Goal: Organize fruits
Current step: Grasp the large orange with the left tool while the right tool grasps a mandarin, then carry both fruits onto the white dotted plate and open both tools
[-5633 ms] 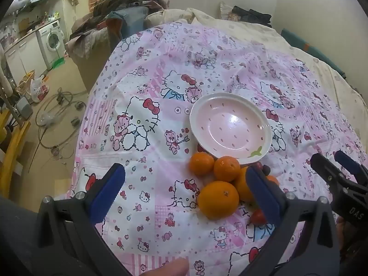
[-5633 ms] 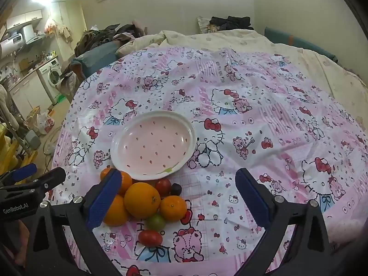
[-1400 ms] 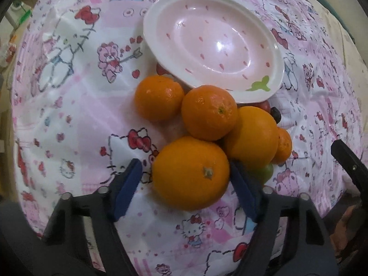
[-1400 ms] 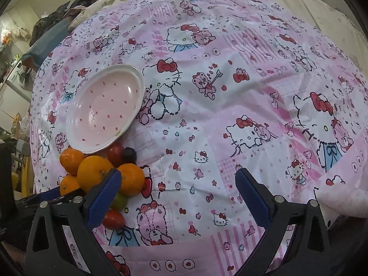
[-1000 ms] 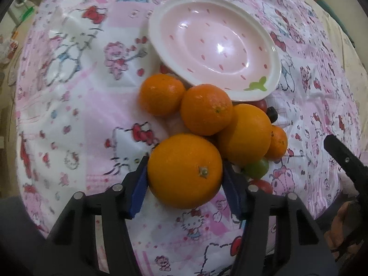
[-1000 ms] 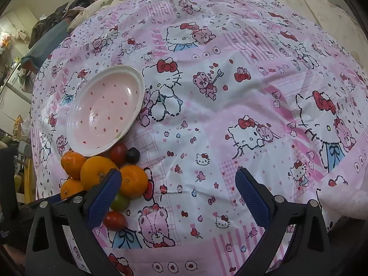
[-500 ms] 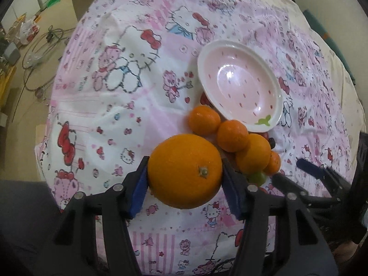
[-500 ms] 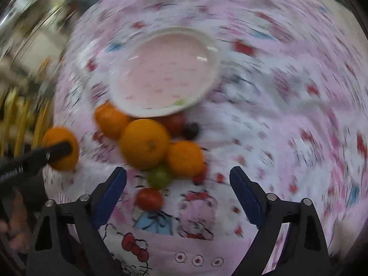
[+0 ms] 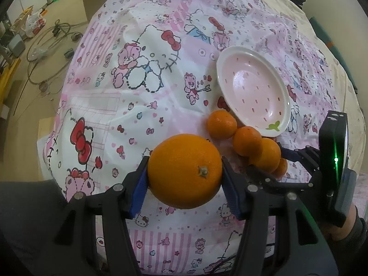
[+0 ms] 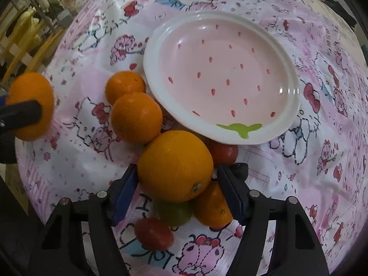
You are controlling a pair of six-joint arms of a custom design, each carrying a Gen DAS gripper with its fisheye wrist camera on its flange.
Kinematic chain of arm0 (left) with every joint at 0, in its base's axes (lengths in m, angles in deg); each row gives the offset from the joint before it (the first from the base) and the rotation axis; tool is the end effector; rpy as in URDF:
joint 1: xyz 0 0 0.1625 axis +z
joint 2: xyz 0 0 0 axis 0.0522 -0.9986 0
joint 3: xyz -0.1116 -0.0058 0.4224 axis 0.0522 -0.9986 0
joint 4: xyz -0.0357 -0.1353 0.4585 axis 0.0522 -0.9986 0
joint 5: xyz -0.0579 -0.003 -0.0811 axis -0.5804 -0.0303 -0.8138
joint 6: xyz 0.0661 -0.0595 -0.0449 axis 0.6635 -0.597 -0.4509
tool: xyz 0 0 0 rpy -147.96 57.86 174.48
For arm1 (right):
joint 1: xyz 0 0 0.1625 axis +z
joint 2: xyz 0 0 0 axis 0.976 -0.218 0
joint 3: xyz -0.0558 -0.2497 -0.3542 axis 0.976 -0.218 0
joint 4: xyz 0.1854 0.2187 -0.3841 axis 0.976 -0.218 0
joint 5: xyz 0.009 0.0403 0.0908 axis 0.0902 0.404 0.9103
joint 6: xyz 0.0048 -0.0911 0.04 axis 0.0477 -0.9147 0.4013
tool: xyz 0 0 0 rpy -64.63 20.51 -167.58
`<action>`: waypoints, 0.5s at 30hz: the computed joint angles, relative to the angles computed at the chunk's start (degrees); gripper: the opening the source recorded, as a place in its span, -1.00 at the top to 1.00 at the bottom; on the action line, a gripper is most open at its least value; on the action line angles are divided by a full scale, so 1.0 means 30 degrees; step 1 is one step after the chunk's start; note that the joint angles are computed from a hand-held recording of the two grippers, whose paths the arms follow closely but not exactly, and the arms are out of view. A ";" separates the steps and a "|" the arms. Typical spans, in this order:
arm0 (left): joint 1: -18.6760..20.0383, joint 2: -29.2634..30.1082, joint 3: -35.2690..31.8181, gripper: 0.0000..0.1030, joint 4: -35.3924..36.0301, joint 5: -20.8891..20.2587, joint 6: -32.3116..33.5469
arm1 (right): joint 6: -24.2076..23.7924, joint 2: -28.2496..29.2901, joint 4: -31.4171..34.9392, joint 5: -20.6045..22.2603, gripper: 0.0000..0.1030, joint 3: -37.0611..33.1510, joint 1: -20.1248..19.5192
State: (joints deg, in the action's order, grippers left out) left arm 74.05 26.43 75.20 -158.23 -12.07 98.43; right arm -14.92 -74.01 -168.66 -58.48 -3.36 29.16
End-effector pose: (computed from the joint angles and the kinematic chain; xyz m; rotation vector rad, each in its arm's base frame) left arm -0.0125 -0.8503 0.2718 0.6162 2.5970 -0.0425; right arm 0.2980 -0.7780 -0.0914 0.0504 -2.3851 0.2650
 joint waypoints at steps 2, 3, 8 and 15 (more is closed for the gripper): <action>-0.0019 -0.0008 0.0035 -0.06 -0.0023 0.0009 0.0005 | -0.0266 -0.0005 -0.0146 0.0140 -0.22 0.0029 0.0018; -0.0055 -0.0023 0.0106 -0.06 -0.0104 0.0039 0.0074 | -0.0337 -0.0041 -0.0247 0.0128 -0.22 0.0122 0.0051; -0.0178 -0.0151 0.0483 -0.06 -0.0635 0.0104 0.0442 | -0.0552 -0.0640 -0.2067 0.1133 -0.18 0.1299 0.0156; -0.0282 -0.0156 0.0571 -0.06 -0.0747 -0.0246 0.0673 | -0.0481 -0.2373 -0.4888 0.2053 -0.18 0.3254 0.0329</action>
